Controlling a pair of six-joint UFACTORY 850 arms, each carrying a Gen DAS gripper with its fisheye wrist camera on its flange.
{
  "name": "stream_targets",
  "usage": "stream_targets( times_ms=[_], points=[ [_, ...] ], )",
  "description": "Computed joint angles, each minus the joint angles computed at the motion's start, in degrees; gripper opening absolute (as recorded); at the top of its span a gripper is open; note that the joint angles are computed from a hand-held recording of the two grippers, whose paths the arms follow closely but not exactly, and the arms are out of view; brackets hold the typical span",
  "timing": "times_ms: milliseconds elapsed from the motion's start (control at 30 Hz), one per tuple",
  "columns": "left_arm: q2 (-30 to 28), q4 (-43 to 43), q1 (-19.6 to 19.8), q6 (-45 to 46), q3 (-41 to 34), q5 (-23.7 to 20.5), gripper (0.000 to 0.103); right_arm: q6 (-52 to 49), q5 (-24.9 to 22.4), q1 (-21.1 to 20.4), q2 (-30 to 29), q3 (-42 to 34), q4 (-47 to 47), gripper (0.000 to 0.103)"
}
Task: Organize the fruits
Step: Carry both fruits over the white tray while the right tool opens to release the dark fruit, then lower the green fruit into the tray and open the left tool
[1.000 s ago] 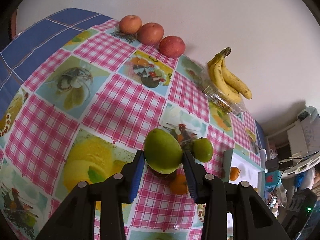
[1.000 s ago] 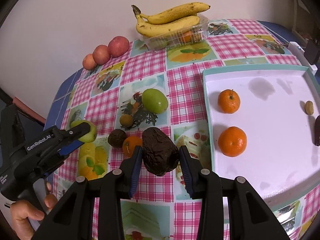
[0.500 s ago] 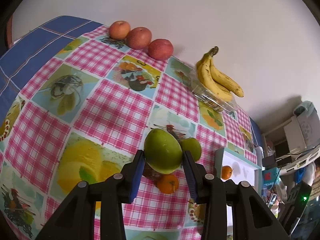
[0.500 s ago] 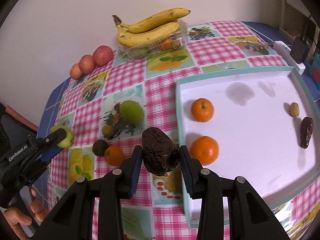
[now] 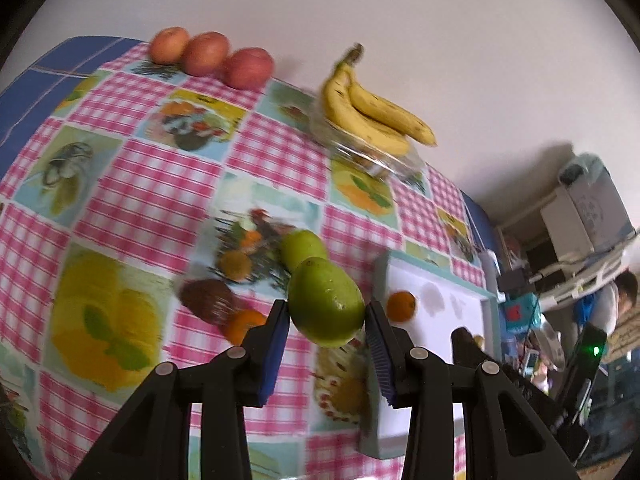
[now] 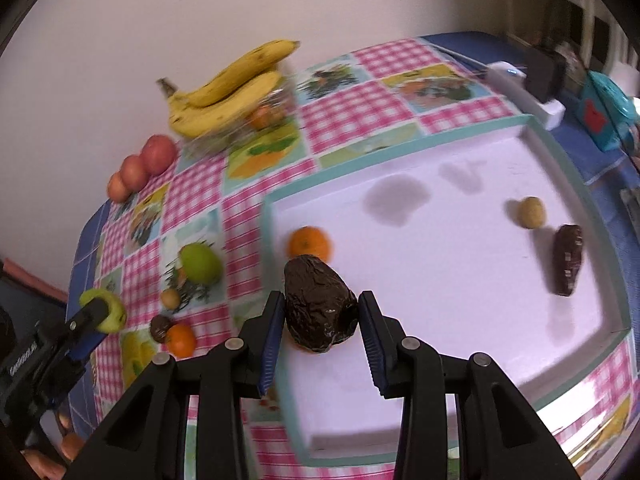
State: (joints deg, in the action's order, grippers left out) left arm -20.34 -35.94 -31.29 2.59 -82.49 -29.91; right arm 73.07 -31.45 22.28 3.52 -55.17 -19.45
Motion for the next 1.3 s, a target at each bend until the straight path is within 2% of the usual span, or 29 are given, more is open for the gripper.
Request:
stream_targets(
  times_ms=[233, 400, 567, 767, 1000, 1300],
  points=[
    [-1.1, 0.3, -3.5, 1.6, -2.1, -1.8, 0.041, 6.6, -5.7, -2.9, 4.3, 3.5, -6.0, 0.039],
    [-2.6, 0.4, -6.1, 3.6, -4.1, -3.9, 0.041, 8.7, -7.0, -5.0, 7.4, 5.7, -7.6, 0.039],
    [-4.2, -0.2, -8.2, 5.7, -5.5, -6.5, 0.041, 10.5, -8.7, -5.3, 8.9, 6.2, -9.8, 0.039],
    [-5.7, 4.5, -10.5, 4.0, -6.4, -8.1, 0.042, 11.5, -11.0, -4.7, 9.3, 5.7, -12.3, 0.039],
    [-7.2, 7.2, -11.1, 1.6, -7.1, -8.9, 0.041, 9.5, -11.6, -5.0, 8.7, 5.5, -11.4, 0.039],
    [-8.5, 10.5, -11.8, -0.4, -7.7, -10.0, 0.042, 6.9, -10.1, -6.1, 8.1, 6.0, -7.7, 0.039]
  ],
)
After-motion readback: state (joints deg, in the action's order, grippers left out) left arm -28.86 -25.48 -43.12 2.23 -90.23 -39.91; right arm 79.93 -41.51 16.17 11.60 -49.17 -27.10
